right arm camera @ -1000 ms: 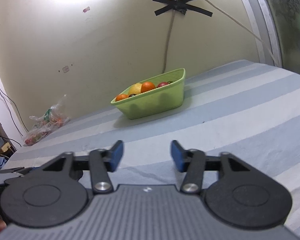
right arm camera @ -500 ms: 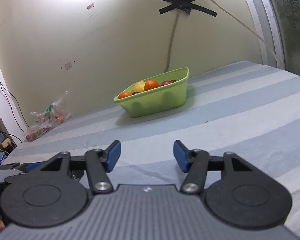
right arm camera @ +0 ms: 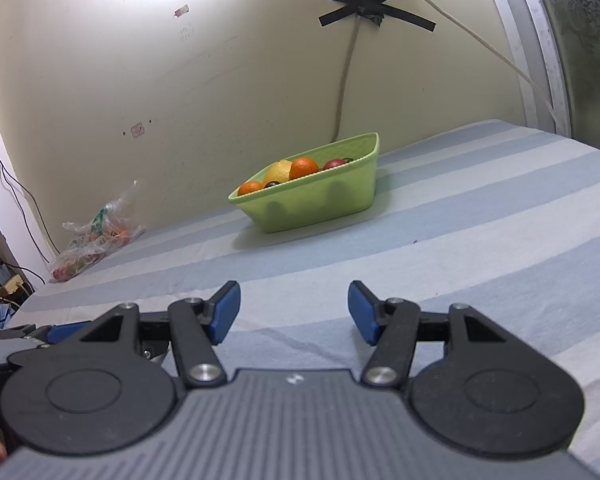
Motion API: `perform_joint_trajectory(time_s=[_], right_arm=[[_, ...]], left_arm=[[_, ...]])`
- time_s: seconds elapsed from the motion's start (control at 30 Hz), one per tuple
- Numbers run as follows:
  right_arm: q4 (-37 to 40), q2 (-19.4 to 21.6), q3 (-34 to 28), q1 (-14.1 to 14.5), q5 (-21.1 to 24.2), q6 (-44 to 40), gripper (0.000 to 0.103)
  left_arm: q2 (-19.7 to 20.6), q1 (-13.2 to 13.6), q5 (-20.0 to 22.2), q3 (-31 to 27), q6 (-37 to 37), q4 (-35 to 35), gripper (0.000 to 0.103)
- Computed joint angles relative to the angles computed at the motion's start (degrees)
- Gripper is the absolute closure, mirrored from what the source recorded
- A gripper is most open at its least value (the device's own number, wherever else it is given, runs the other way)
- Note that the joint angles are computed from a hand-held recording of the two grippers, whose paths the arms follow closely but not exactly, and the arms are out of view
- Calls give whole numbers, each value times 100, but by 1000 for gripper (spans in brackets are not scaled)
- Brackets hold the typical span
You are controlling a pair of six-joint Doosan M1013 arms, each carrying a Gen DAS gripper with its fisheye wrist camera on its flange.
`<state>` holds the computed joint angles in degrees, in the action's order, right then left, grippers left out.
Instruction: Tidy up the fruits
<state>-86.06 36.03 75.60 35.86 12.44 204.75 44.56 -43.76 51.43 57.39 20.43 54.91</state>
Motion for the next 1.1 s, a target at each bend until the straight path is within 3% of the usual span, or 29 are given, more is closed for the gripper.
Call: perform_joint_trajectory(time_s=[1.1], right_arm=[[-296,-1,30,13,35,317,35]], left_arm=[[85,-47,409,-151,-49,90,0]])
